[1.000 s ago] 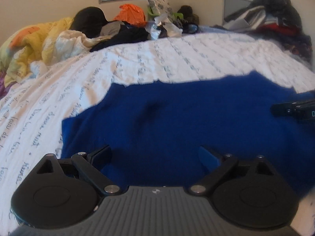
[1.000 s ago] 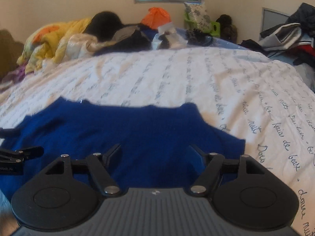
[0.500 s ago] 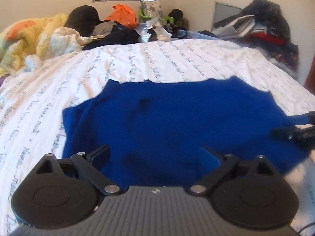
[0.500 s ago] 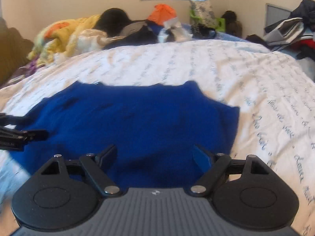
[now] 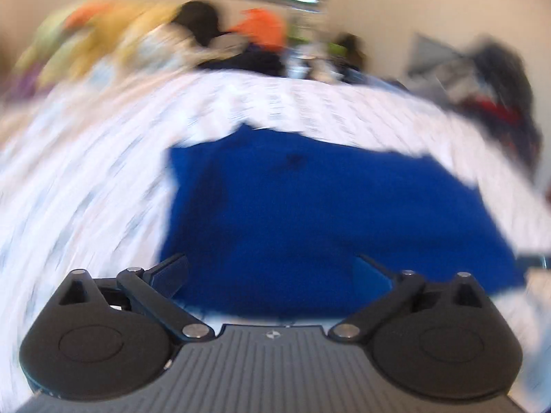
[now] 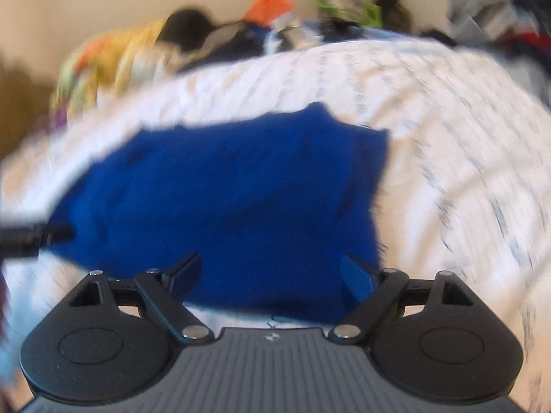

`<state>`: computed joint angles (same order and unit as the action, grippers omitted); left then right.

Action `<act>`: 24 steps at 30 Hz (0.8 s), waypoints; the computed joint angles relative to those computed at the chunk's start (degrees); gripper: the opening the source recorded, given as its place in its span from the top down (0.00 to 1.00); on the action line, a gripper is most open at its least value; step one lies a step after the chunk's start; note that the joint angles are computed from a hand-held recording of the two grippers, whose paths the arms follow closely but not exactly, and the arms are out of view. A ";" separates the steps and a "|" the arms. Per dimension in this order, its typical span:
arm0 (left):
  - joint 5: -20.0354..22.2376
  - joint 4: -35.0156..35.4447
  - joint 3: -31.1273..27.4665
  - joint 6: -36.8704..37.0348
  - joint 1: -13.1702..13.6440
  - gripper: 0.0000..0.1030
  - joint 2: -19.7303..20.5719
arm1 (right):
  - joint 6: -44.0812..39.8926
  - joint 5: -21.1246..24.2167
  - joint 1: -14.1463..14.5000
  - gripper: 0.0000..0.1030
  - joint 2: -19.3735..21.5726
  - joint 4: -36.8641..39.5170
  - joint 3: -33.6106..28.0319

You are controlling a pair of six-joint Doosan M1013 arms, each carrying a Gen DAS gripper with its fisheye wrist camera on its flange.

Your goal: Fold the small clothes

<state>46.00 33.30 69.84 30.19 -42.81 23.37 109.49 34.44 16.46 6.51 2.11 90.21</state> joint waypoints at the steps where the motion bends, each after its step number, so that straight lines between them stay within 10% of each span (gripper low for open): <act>1: 0.24 -2.42 0.77 -2.77 0.62 0.04 -0.65 | 0.48 0.77 -1.44 0.14 -0.67 4.26 0.61; 9: -13.67 -14.80 5.36 -18.19 5.06 0.02 -2.44 | -10.18 3.09 -10.49 0.13 -0.22 44.66 4.22; 11: -11.07 -11.44 3.21 -20.52 4.96 0.20 -1.14 | -15.17 2.07 -10.92 0.13 0.68 51.29 4.66; 13: -5.29 -11.65 -0.09 -18.19 5.03 0.49 0.41 | -14.59 2.93 -11.04 0.15 1.28 50.59 3.88; 15: -4.51 -13.10 -0.16 -17.62 5.42 0.55 0.29 | -8.93 4.76 -10.63 0.43 1.59 41.89 1.94; 17: -2.12 -14.80 -1.19 -15.59 5.69 0.92 0.66 | -8.81 6.53 -10.75 0.61 1.80 39.61 1.06; 19: -1.44 -16.92 -0.75 -13.66 6.30 0.93 0.38 | -10.53 7.30 -10.98 0.90 1.77 40.58 1.14; 24: -1.38 -13.27 0.68 -8.98 5.81 0.93 -1.89 | -12.63 5.62 -10.38 0.92 0.22 37.33 1.96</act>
